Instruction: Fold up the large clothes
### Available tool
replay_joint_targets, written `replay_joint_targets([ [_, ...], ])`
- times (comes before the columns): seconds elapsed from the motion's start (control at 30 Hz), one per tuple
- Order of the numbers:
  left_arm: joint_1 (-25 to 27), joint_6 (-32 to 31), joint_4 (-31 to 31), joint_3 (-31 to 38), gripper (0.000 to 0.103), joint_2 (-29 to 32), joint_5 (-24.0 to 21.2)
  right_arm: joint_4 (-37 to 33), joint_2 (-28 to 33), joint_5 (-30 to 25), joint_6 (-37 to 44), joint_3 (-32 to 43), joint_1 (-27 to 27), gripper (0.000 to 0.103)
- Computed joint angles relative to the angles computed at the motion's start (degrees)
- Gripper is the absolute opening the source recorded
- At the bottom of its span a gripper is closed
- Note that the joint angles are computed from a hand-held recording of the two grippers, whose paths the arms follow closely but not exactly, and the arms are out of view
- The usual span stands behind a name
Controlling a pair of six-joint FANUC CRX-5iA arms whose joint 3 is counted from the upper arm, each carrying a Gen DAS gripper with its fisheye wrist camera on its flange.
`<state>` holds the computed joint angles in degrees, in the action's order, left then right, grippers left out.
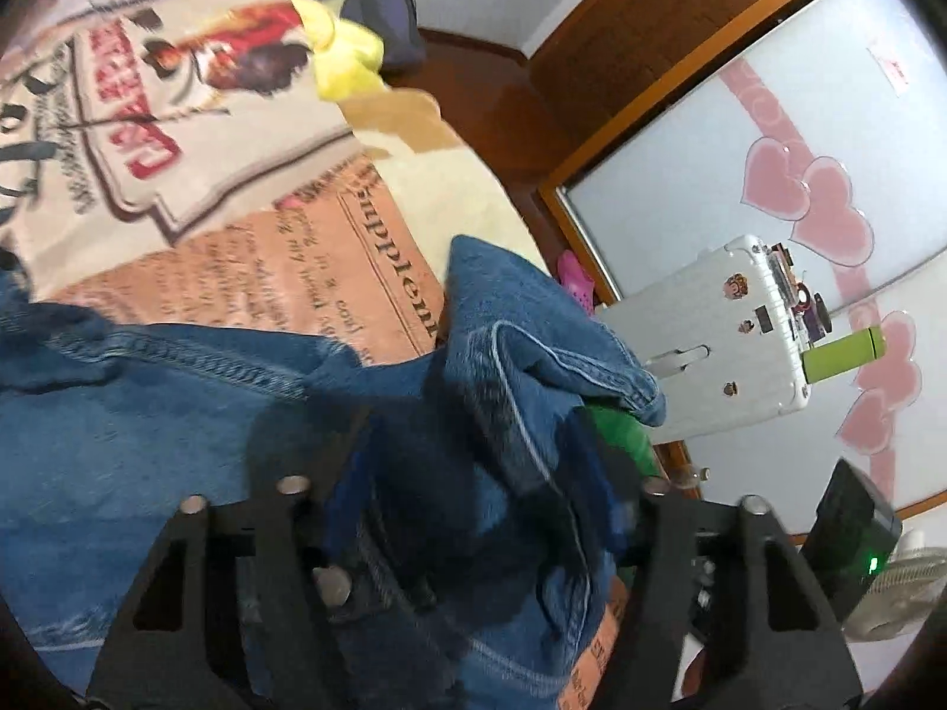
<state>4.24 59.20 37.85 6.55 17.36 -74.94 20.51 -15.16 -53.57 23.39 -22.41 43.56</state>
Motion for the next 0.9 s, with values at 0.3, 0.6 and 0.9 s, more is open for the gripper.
replay_joint_targets([
  [0.3, -3.1, -0.2, -6.0, 0.3, 0.007, -1.4, 8.5, -5.3, 0.9, 2.6, 1.1, 0.2, -1.0, 0.014],
  [0.6, -1.7, -17.1, 1.9, -11.7, 0.005, -17.6, 22.6, -4.7, 0.6, 3.1, 1.8, 2.2, 0.0, 0.014],
  [0.9, 7.3, -23.8, 4.0, -21.7, 0.005, -28.6, 25.5, -7.0, 4.3, 6.0, 6.8, 8.4, 3.4, 0.014],
])
